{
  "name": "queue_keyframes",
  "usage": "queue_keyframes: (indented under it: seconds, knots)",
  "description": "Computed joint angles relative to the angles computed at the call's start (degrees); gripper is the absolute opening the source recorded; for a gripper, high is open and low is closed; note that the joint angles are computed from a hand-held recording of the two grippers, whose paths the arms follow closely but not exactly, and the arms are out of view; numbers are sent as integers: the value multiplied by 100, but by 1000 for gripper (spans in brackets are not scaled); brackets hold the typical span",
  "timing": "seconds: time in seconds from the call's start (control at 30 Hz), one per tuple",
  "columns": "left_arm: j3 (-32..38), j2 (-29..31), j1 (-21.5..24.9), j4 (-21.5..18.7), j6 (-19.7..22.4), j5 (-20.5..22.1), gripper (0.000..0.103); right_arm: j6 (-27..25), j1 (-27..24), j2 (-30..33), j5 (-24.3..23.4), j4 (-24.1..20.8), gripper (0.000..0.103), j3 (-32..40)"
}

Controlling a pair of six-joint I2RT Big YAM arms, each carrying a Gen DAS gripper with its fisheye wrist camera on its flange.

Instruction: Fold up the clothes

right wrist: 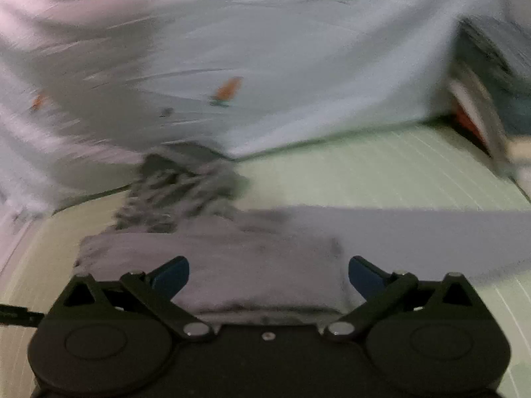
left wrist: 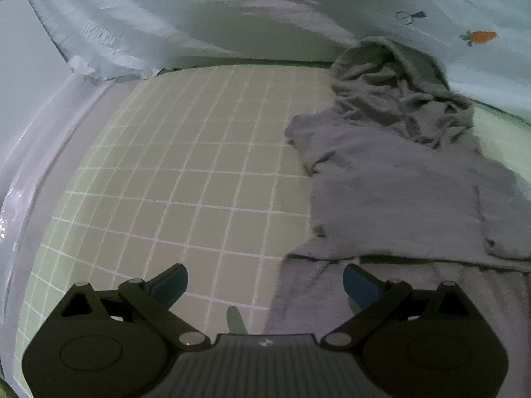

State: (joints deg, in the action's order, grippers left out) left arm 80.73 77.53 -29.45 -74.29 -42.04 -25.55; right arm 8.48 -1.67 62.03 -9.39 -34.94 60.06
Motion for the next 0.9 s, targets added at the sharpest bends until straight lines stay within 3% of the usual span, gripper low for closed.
queue_keyframes:
  seconds: [0.2, 0.43, 0.57, 0.87, 0.9]
  knots:
    - [431, 292, -363, 83, 126, -67, 99, -65, -677, -231, 85, -34, 103, -237]
    - [1225, 1063, -784, 356, 318, 68, 99, -1039, -1200, -59, 82, -555, 103, -207]
    - [1668, 1551, -909, 495, 441, 317, 98, -1139, -1610, 109, 73, -701, 103, -163]
    - [2342, 2378, -828, 465, 848, 1044, 72, -1020, -1998, 690, 241, -702, 103, 97]
    - [2323, 2405, -791, 487, 833, 1193, 61, -1010, -1999, 748, 272, -724, 103, 119]
